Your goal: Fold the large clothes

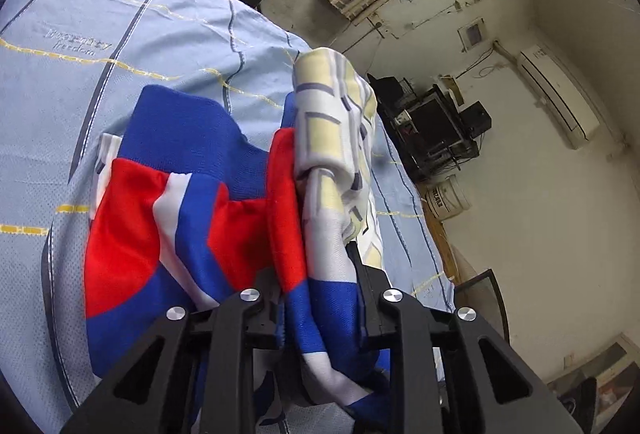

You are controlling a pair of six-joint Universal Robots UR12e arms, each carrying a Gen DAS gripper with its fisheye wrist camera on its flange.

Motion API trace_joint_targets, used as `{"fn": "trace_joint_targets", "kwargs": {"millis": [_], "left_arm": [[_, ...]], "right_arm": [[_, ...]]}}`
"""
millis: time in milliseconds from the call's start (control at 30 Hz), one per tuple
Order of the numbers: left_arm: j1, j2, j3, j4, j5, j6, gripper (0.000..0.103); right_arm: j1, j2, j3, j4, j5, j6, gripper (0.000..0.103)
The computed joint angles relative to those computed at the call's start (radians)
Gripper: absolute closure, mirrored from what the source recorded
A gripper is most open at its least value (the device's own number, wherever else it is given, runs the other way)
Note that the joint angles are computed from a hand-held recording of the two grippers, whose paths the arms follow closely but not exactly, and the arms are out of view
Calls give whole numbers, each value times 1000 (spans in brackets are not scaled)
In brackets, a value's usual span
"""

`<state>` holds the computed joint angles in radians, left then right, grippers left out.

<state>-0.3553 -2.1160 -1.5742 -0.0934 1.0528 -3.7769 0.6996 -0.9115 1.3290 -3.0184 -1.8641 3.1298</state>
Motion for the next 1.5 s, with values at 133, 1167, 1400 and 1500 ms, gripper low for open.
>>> {"fn": "trace_joint_targets", "kwargs": {"millis": [133, 1167, 1400, 1500], "left_arm": [[-11, 15, -3, -13, 40, 45, 80], [12, 120, -105, -301, 387, 125, 61], [5, 156, -149, -229, 438, 110, 60], [-2, 179, -166, -191, 486, 98, 60]], "right_arm": [[-4, -28, 55, -63, -22, -34, 71], [-39, 32, -79, 241, 352, -124, 68], [-64, -31, 6, 142, 523, -13, 52], [-87, -62, 53, 58, 543, 69, 50]]}}
